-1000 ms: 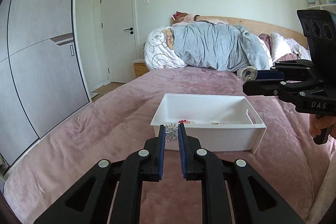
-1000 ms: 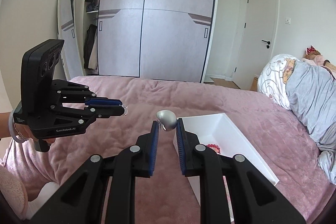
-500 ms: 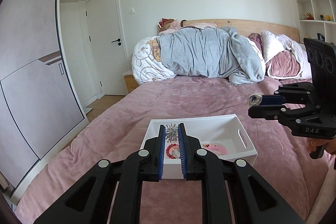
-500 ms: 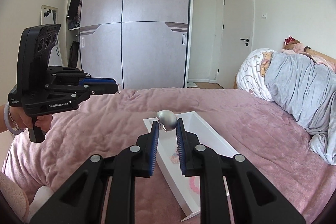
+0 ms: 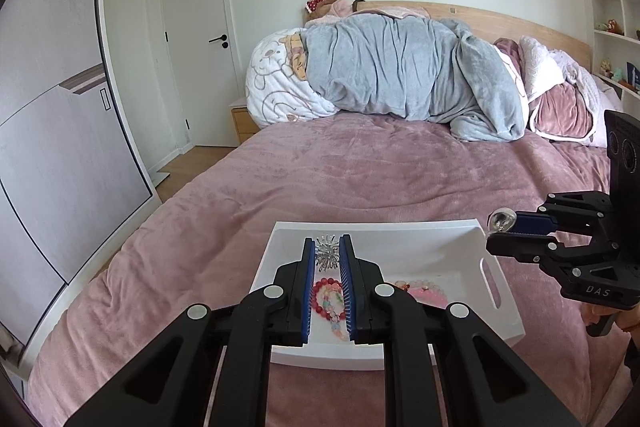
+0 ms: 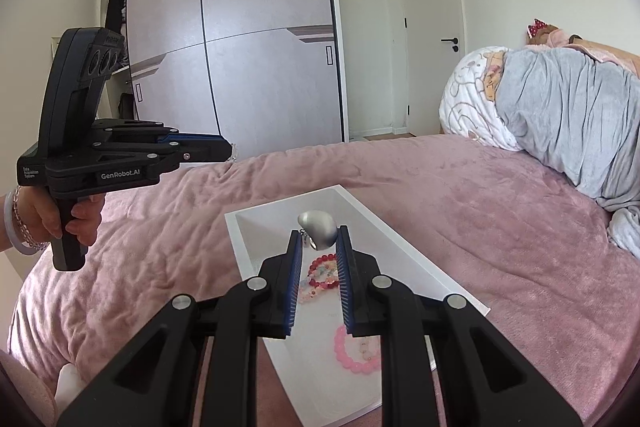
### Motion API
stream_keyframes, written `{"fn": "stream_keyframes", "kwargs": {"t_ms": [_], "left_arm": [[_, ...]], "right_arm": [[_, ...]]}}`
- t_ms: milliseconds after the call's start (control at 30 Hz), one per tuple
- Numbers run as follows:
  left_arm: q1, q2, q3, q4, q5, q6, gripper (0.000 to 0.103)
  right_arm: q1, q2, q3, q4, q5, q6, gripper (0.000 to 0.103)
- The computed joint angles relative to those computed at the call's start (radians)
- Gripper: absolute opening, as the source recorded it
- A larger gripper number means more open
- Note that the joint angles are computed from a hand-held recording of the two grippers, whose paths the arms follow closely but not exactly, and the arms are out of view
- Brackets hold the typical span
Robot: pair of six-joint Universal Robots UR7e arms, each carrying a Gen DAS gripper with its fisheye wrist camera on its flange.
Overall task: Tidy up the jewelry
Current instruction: 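Carry both silver charms over the white box with both tools, then open the left tool dropping the starburst charm while the right tool drops the teardrop charm into the box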
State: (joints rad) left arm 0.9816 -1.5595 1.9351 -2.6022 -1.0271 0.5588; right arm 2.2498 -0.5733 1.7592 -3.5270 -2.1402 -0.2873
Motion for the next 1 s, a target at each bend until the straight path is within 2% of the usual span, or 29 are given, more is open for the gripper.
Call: {"fn": "stream_keyframes", "kwargs": {"t_ms": [233,567,933,1000], "left_arm": [[0.039,0.141,-0.064,0.009,0.051,0.01,0.017],[0.098,0.313,-0.131,0.024,0.126,0.02,0.017],[0.122,0.36,-0.138,0.037,0.148,-0.011,0.018],[0.124,0.359,-0.136,0.037,0.161,-0.015,0.02]], "right_arm": [[-0.062,0.015,-0.016,0.016,0.04,0.0,0.018],[-0.115,0.033,-0.029,0.098,-0.006,0.009,0.019],[-0.124,0.044,-0.037,0.13,-0.02,0.011,0.019],[-0.122,0.045,-0.041,0.139,-0.027,0.012,0.019]]}}
